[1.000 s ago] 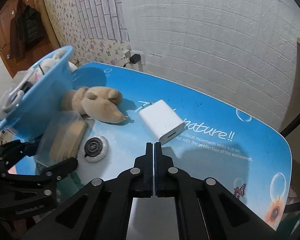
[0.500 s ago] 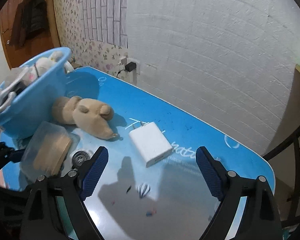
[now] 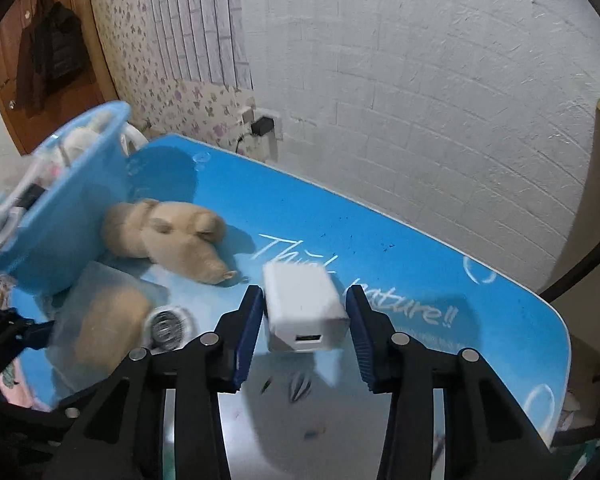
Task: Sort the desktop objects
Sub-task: 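Carry the toothpick box and charger over the basin and open both tools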
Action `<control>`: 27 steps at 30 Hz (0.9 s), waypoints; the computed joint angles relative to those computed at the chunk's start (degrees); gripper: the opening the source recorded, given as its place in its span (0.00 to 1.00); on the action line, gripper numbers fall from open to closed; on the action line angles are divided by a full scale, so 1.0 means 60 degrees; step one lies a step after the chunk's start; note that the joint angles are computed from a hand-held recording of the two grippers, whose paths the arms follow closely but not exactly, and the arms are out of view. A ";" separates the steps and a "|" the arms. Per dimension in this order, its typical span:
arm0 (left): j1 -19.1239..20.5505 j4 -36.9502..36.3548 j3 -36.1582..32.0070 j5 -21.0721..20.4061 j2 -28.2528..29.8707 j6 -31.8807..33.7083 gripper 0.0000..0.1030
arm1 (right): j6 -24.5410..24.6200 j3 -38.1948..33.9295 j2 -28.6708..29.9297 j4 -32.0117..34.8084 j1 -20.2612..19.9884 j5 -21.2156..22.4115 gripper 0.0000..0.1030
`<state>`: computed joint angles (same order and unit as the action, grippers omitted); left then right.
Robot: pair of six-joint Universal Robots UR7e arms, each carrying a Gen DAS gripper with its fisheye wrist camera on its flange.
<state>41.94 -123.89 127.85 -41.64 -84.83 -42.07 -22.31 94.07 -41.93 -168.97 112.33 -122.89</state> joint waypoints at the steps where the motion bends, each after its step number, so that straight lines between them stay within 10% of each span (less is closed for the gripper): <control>1: -0.0028 -0.0131 -0.0027 -0.0083 0.0044 0.0118 0.62 | 0.0034 0.0171 -0.0142 -0.0088 0.0078 0.0026 0.35; 18: -0.1833 0.0789 -0.0557 0.0545 -0.1482 0.0048 0.61 | -0.0042 0.0489 -0.0854 -0.0652 0.1924 0.0183 0.35; 27: -0.0728 0.2469 -0.1232 0.2345 -0.2170 0.0378 0.61 | -0.0194 -0.2230 0.1214 0.0833 0.2117 0.1227 0.35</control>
